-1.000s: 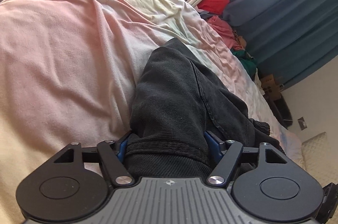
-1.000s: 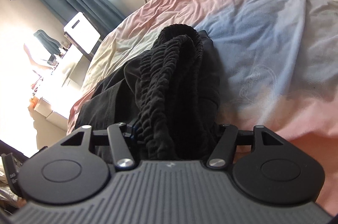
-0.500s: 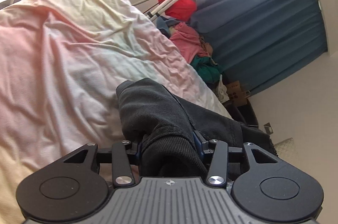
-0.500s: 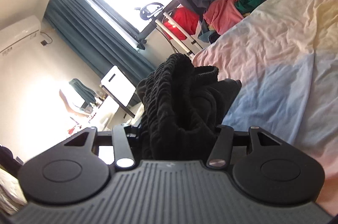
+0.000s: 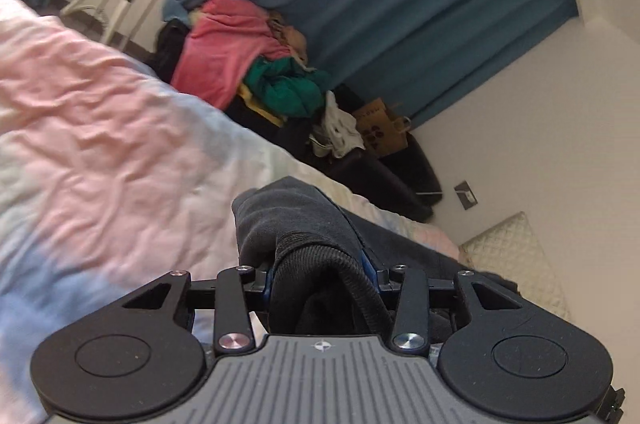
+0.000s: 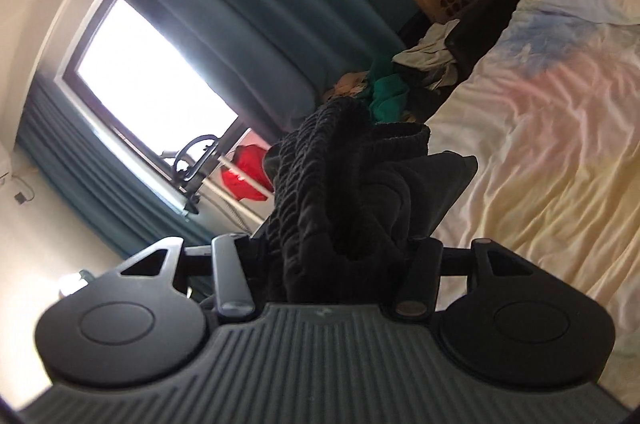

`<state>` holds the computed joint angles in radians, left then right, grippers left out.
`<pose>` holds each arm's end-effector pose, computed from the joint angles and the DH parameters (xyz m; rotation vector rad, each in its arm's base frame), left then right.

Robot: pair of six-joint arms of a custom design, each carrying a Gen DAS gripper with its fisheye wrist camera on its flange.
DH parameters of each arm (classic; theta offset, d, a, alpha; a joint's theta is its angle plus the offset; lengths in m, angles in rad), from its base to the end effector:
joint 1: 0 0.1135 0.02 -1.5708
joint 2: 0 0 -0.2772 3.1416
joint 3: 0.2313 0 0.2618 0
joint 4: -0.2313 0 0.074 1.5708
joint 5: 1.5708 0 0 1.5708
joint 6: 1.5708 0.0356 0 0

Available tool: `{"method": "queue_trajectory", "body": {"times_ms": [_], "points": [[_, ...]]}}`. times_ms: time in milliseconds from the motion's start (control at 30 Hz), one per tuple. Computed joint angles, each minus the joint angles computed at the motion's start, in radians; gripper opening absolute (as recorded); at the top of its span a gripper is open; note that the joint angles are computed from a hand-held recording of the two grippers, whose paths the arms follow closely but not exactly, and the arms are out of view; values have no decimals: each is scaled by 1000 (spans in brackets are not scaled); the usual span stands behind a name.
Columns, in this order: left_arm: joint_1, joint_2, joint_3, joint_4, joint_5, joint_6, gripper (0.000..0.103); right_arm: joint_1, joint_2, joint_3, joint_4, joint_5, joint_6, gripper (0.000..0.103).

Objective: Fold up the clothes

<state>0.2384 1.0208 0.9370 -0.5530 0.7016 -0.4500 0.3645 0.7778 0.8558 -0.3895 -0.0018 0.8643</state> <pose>0.2148 0.0285 0.3281 -0.3493 2.1409 -0.8898 0.1646 0.0629 0.3541 0.4863 1.9103 0.8294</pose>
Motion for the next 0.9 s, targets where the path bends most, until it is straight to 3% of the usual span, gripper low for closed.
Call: {"method": "queue_trajectory", "body": {"times_ms": [67, 167, 367, 533, 733, 833, 900], "points": [[-160, 102, 22, 123, -119, -76, 42, -167, 49, -6, 31, -129, -39, 55], [-301, 284, 58, 252, -228, -85, 42, -312, 139, -55, 125, -226, -64, 55], [-387, 582, 70, 433, -311, -22, 41, -394, 361, -182, 338, -250, -71, 55], [-375, 621, -104, 611, -288, 104, 43, -434, 371, -423, 565, -311, -7, 55], [-327, 581, -355, 800, -237, 245, 52, -382, 257, -720, 680, -278, 38, 58], [-314, 555, -391, 795, -235, 264, 53, -363, 256, -796, 769, -267, 95, 62], [-331, 488, -387, 726, -280, 288, 55, -375, 186, -766, 644, -287, 109, 63]]}}
